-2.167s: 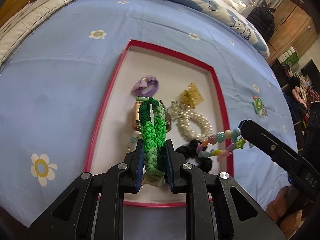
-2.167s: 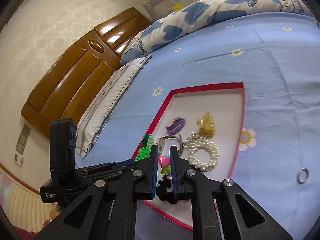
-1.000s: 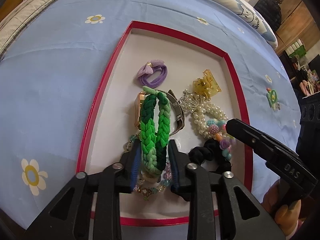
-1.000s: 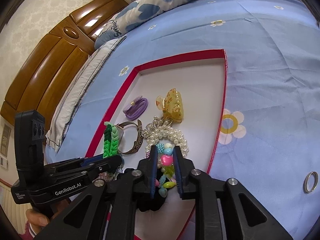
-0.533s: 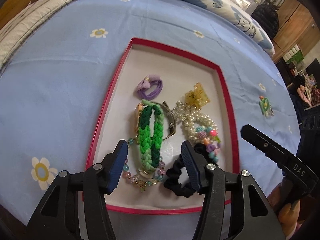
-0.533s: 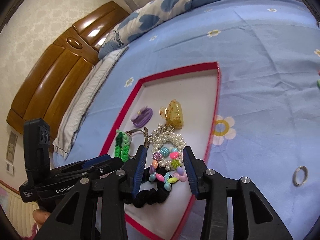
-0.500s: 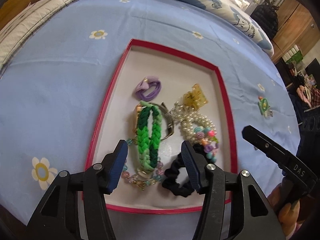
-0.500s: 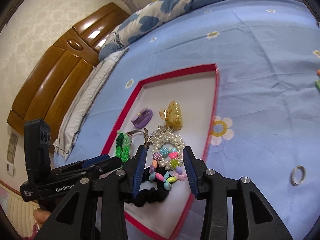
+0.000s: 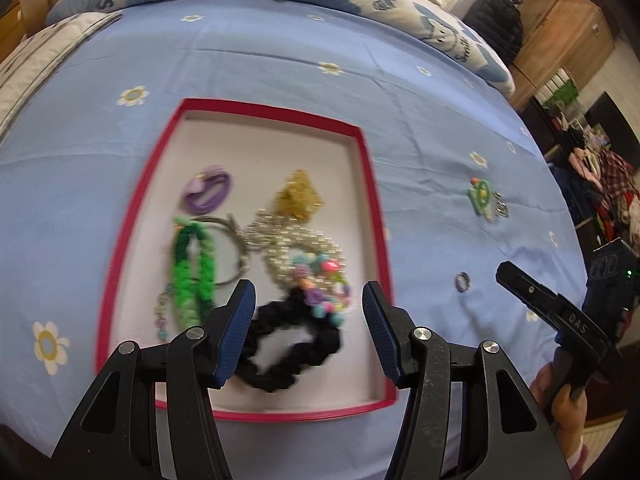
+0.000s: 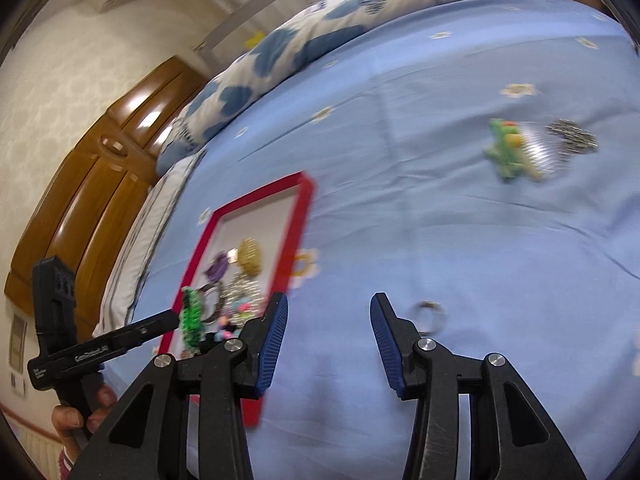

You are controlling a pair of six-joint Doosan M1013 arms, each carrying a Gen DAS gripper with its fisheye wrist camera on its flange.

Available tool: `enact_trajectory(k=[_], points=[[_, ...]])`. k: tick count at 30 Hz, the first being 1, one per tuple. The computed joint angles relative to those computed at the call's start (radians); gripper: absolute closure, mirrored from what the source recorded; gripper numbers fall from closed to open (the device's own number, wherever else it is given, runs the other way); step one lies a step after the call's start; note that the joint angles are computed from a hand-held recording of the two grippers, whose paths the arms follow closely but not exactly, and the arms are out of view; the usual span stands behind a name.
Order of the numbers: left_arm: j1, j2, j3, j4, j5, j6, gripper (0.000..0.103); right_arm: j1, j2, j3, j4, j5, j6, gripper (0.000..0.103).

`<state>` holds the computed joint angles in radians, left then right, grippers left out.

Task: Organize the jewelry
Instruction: 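Move the left tool to the silver ring while the right tool reaches the green hair clip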

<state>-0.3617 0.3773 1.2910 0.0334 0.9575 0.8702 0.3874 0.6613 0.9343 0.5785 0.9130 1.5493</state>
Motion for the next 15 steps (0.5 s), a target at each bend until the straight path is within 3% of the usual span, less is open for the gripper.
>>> enact_trajectory(k=[7,15], points=[[-0.032,0.038,-0.059,-0.035,0.019,0.061,0.048,-0.04,-0.036,0.059,-0.048,-0.056,0.058,0.057],[-0.077,0.111,-0.159,-0.081,0.059,0.158,0.048,-0.059,-0.019,0.03,-0.077,-0.076,0.077,0.057]])
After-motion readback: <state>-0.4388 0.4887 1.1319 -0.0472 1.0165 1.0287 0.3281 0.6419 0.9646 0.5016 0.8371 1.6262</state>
